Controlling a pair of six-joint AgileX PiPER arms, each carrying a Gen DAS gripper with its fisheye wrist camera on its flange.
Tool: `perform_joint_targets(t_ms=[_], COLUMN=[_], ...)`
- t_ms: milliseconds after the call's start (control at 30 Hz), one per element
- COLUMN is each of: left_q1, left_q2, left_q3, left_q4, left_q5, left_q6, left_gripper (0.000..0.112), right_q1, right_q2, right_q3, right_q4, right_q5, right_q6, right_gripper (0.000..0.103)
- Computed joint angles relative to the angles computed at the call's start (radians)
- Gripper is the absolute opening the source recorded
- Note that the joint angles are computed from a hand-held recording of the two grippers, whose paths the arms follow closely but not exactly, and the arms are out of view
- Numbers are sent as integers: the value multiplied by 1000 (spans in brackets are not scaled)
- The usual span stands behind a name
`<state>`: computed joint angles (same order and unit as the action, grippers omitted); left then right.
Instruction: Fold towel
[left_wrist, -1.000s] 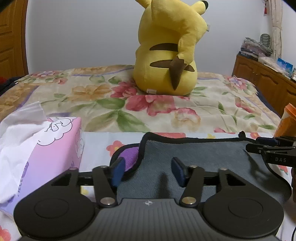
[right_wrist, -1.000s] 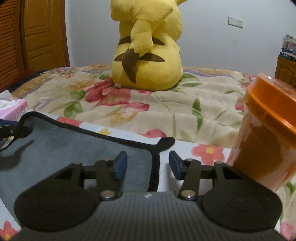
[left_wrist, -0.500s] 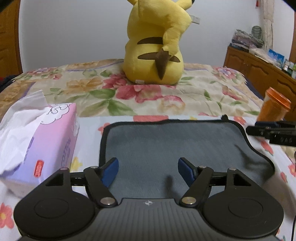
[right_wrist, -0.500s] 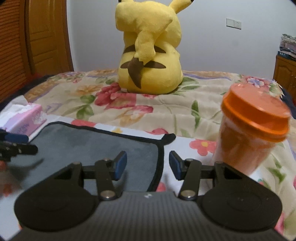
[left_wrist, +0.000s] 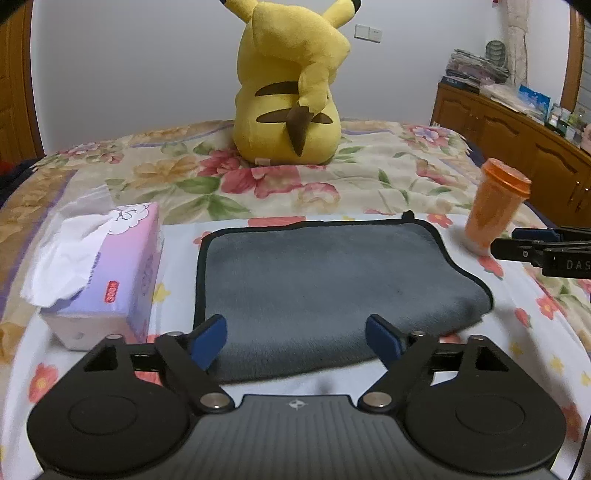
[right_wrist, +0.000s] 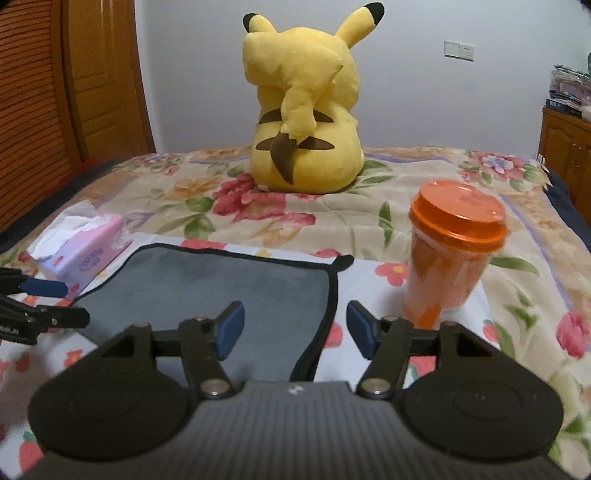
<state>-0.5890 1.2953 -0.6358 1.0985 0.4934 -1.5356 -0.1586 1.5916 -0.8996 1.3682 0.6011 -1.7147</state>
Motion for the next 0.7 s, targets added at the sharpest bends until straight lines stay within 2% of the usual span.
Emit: perform_joint_targets(t_ms=[100,167,333,500,700], left_q1=[-75,-127,-241,-334,-446], left_q2=[-41,-68,-115,-143,-177], left_q3=[-4,-8,-21,-32,-48], left_q4=[-29,-49,-80,-127,-161], left_q5=[92,152,269,350,471], left_q6=[1,3,7,41,6], left_gripper=[95,96,103,103,103], right_q1=[-10,-24,-58,-93,-144], right_q2=[-52,-89,-163,-222,-293], right_q3=[31,57,99,133,168], right_q4=[-34,-33,-56,-89,-125], right_q5=[-2,6,32,64,111], right_q6=[43,39,62,83,105], right_gripper=[78,83,103,103,103])
